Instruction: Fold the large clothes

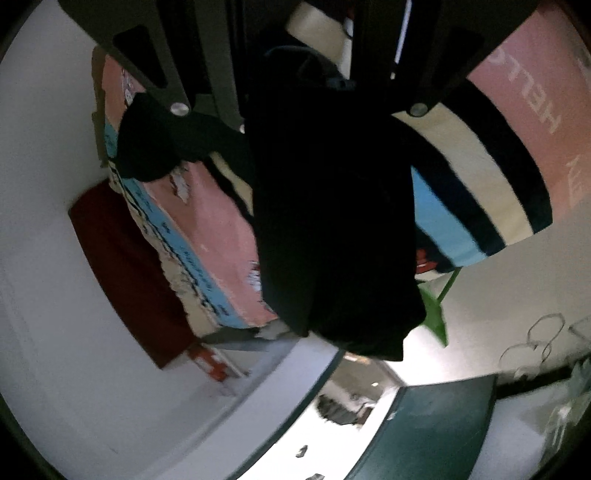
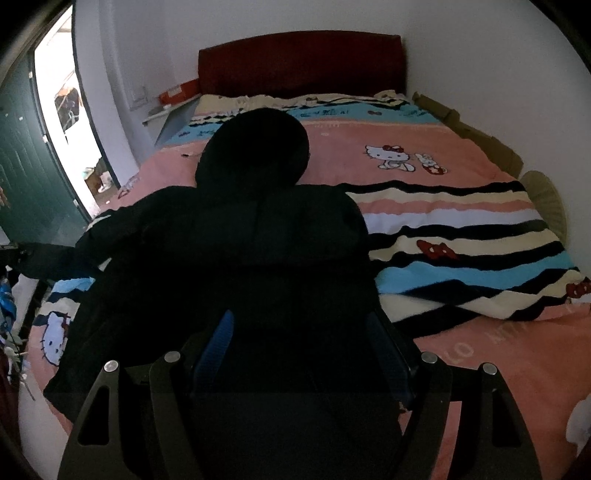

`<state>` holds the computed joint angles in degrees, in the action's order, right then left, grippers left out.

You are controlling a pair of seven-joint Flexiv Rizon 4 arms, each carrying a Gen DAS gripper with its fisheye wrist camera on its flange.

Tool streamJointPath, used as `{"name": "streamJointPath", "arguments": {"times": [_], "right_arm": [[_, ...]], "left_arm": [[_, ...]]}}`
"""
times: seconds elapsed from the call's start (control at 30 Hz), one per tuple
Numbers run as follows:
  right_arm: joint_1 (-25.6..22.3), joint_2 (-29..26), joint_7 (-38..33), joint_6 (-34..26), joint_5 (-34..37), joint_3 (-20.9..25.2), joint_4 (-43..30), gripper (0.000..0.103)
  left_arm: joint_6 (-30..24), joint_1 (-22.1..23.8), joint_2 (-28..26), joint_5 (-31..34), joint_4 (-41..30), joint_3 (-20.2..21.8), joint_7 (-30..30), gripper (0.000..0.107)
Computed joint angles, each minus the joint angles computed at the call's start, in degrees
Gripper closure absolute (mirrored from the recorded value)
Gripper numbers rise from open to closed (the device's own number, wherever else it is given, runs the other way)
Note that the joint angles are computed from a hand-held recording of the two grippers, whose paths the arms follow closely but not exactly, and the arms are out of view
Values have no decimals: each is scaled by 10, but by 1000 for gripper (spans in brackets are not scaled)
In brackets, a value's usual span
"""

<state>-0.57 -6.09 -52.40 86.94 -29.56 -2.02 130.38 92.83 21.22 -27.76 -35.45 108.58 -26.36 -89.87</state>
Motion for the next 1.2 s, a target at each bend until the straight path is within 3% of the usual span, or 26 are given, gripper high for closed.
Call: {"name": "streamJointPath", "arguments": {"times": [0.1, 0.3, 0.37, 0.43, 0.57, 0.67, 0.73, 0.9, 1.2], "right_arm": [[-18, 2, -52, 11, 61, 18, 3, 29], [-48, 4, -173, 21, 200, 48, -2, 29], [-53, 4, -196, 26, 225, 47, -2, 29], [-46, 4, -189, 37, 207, 27, 7, 29], [-59, -4, -205, 54, 203, 18, 12, 29], [-90, -14, -254, 52, 257, 47, -1, 29], [-129, -23, -312, 43, 327, 90, -22, 29], [-173, -38, -407, 28, 445, 132, -58, 29], [-188, -63, -480, 11, 538, 136, -93, 29]], "left_arm": [[-18, -64, 22, 20, -13, 55, -19, 96], [-80, -225, 42, 100, -71, 202, -84, 96], [-108, -275, 39, 144, -106, 244, -117, 96], [-136, -314, 34, 191, -143, 273, -148, 96], [-185, -367, 15, 265, -215, 294, -192, 96], [-232, -403, -18, 315, -287, 300, -221, 96], [-255, -416, -29, 352, -313, 292, -244, 96], [-325, -463, -101, 384, -421, 292, -254, 96], [-474, -530, -253, 430, -624, 304, -276, 96]]}}
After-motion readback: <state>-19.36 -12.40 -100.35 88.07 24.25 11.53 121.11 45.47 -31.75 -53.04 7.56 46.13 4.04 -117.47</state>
